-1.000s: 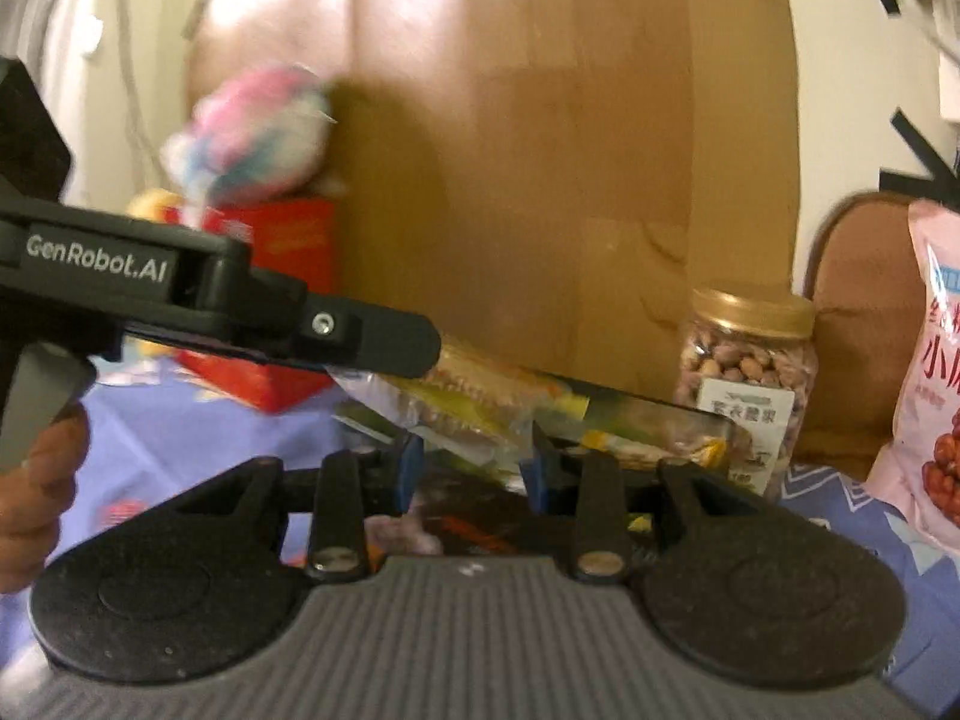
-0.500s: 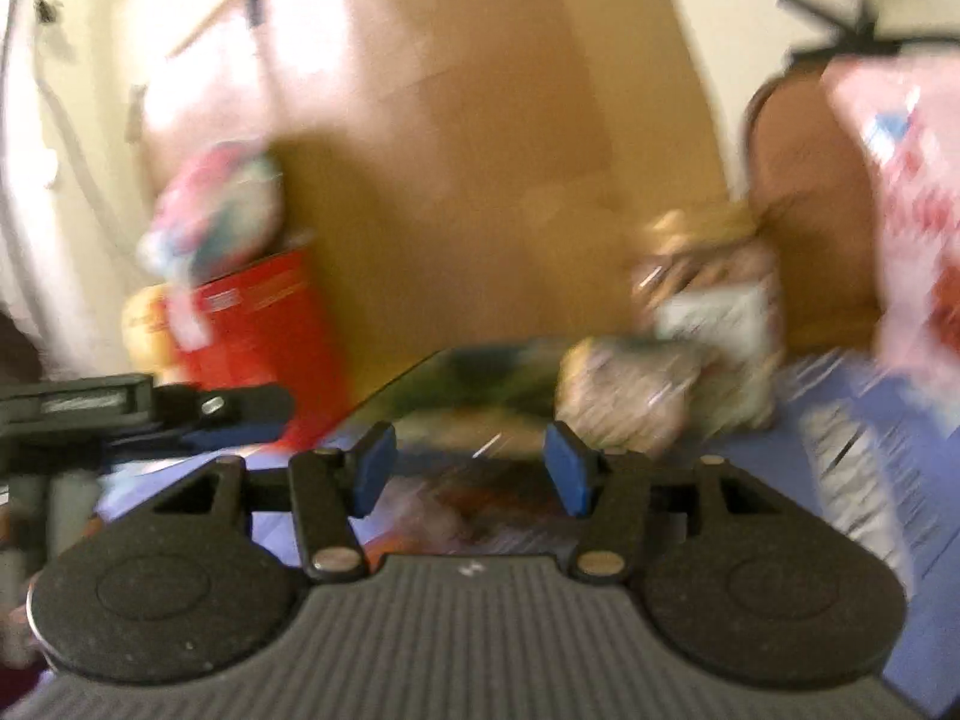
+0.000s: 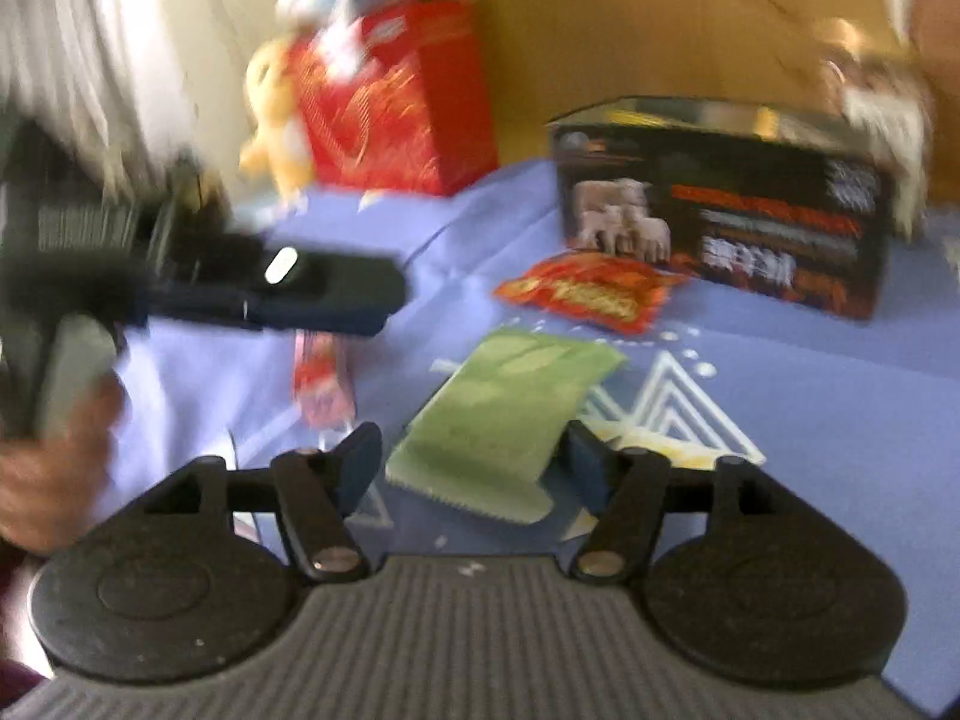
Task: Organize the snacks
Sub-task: 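Grasp the green leaf-print packet with the left tool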
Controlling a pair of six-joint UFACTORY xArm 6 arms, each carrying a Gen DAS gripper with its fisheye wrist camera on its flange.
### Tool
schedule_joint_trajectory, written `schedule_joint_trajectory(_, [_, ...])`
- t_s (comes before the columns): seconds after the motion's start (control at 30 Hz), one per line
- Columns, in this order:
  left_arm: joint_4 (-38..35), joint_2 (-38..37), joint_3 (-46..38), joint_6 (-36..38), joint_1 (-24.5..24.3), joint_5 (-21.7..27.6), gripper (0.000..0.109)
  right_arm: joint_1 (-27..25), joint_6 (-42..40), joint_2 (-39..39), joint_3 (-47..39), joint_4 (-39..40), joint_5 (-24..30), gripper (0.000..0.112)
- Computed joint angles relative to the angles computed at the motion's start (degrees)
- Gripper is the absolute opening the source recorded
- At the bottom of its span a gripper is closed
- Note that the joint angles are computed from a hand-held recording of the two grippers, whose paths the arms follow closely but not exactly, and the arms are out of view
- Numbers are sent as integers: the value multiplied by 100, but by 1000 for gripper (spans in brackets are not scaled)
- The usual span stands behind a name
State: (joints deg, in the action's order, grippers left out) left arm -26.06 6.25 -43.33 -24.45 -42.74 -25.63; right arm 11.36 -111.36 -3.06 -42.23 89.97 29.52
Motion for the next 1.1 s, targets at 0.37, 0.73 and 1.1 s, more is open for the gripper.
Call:
schedule_joint_trajectory(0.37, [-371,-502,699,124,-475,-309,59,-1619,66,-680,528,-2076,2818,60])
schedule_joint_trajectory(0.73, [1839,-172,562,-1398,-354,30,60,-2506,-180,-1322,1201,-1335,2275,75])
schedule_joint_trajectory(1.1, [1131,-265,742,-988,-691,-47,57,-1902,-144,-1614,1538,-1214,1920,48])
